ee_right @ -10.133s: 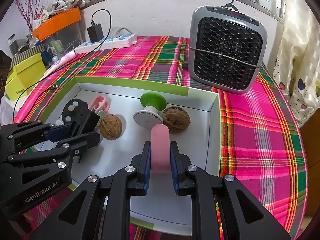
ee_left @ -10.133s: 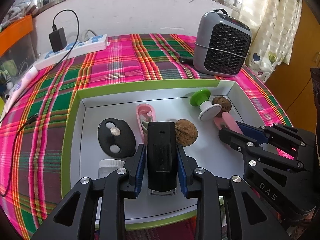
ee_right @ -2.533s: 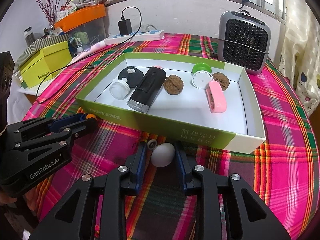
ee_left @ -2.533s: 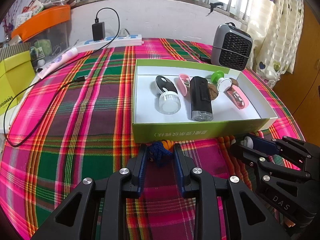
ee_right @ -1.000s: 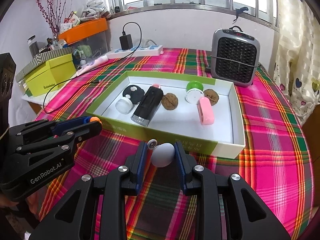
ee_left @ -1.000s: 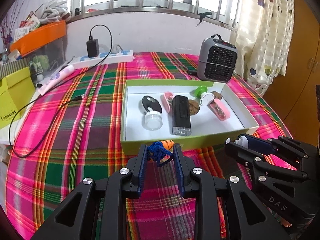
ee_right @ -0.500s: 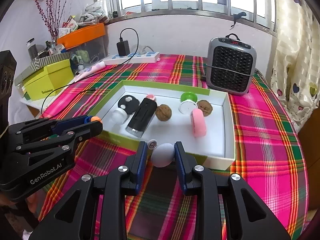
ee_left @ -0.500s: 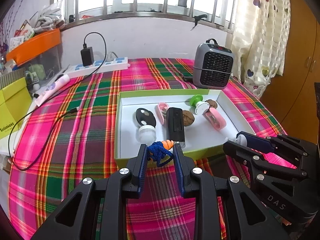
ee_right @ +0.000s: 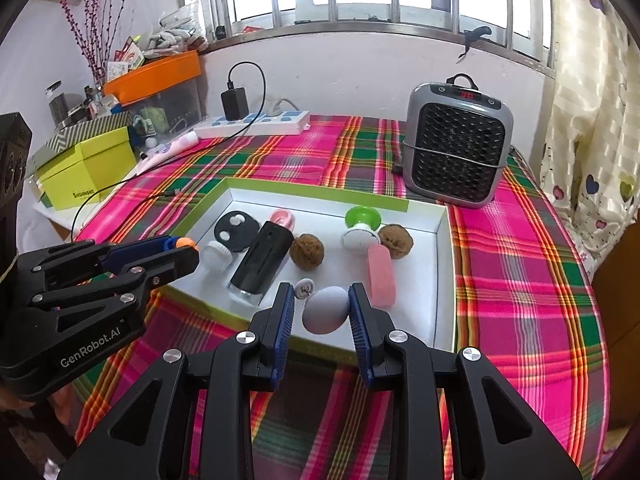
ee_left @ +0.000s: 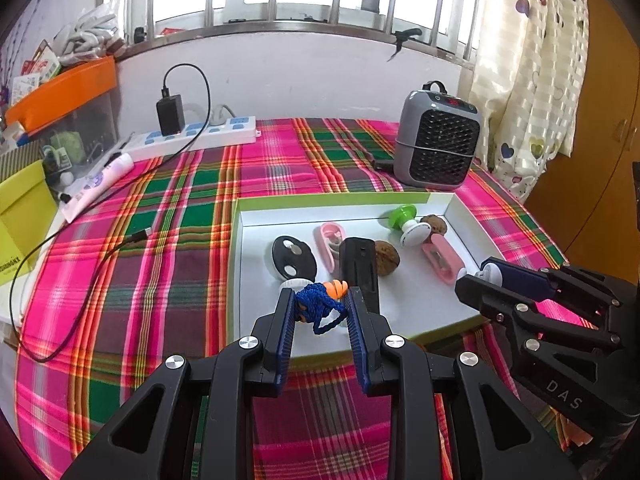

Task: Organize objects
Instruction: 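Carry the blue rope toy and white egg over into the box, then lower and open the left tool on the rope toy while the right tool releases the egg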

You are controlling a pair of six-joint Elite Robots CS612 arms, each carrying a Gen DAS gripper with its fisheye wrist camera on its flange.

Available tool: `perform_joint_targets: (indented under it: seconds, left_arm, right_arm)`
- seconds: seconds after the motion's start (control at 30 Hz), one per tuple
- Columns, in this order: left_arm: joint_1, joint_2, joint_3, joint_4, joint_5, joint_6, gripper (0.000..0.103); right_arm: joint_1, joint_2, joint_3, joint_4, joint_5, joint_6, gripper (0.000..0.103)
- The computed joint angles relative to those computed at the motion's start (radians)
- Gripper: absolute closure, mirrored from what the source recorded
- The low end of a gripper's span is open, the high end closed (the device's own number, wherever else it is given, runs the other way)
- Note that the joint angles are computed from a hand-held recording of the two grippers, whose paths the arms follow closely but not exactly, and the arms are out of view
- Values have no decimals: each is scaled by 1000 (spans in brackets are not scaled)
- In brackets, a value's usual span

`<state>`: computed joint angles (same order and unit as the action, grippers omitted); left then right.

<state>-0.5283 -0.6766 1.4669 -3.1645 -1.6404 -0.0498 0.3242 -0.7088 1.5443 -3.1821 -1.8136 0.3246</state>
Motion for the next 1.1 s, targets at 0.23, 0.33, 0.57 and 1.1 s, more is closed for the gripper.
perform_joint_targets:
  seconds: [0.23,0.33,0.57,1.1]
  left_arm:
    - [1,13,-25,26,-3,-5,79]
    - [1,18,-35,33,-1,-4,79]
    - [0,28,-55,51,-1,-1,79]
    - [0,53,-96,90,2,4,79]
  right_arm:
    - [-7,4,-11,12,6,-4,74]
    - [-11,6,-16,15,9,-7,74]
    - [-17,13,-29,29,17,-11,74]
    - [-32,34,-65,79,60,-24,74]
